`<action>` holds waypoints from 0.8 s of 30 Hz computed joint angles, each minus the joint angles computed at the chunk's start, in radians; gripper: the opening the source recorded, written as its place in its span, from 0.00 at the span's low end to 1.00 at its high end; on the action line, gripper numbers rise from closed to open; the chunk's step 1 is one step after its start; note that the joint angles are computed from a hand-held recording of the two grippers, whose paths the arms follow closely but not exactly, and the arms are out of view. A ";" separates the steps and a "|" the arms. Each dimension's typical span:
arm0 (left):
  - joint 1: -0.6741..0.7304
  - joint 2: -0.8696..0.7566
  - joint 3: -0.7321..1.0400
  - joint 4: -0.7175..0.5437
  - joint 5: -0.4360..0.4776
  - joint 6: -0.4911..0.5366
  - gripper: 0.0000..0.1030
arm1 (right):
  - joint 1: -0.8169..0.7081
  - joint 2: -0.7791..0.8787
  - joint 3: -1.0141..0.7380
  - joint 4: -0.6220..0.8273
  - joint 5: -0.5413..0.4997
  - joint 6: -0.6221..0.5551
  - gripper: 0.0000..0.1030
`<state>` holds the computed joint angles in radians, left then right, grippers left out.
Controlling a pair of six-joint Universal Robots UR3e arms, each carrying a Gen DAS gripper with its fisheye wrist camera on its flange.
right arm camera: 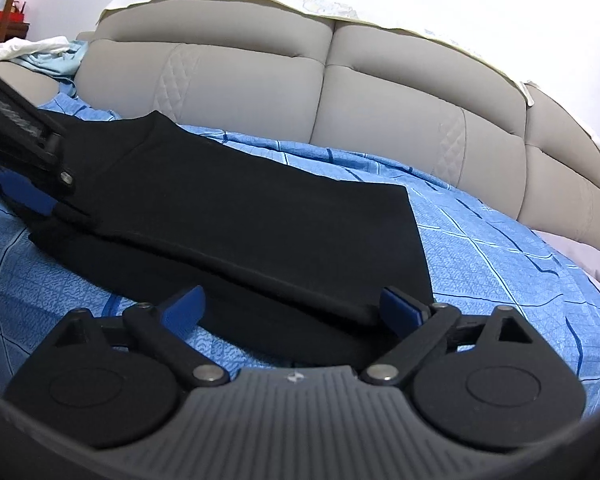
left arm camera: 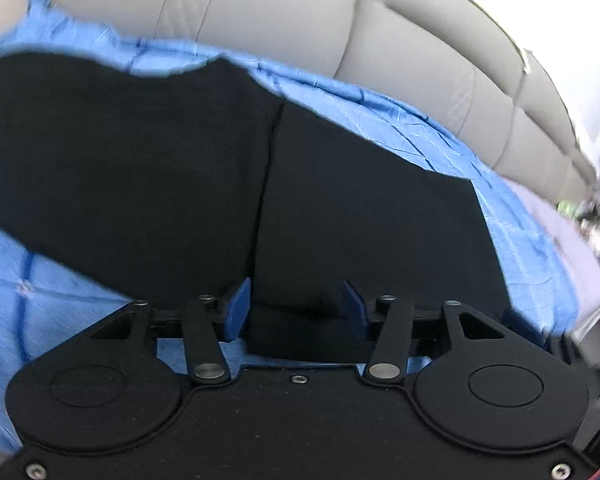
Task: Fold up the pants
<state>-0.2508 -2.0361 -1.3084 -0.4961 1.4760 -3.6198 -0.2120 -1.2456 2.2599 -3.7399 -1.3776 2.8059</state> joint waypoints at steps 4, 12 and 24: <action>0.013 0.053 -0.106 0.158 -0.032 -0.013 0.14 | 0.000 0.008 0.031 -0.068 -0.017 -0.001 0.95; -0.057 0.036 -0.015 -0.010 0.117 0.115 0.17 | 0.060 0.077 0.003 -0.162 -0.260 0.030 0.98; 0.039 -0.136 0.397 -0.197 0.028 0.177 0.52 | -0.269 -0.290 -0.012 0.509 0.285 -0.001 1.00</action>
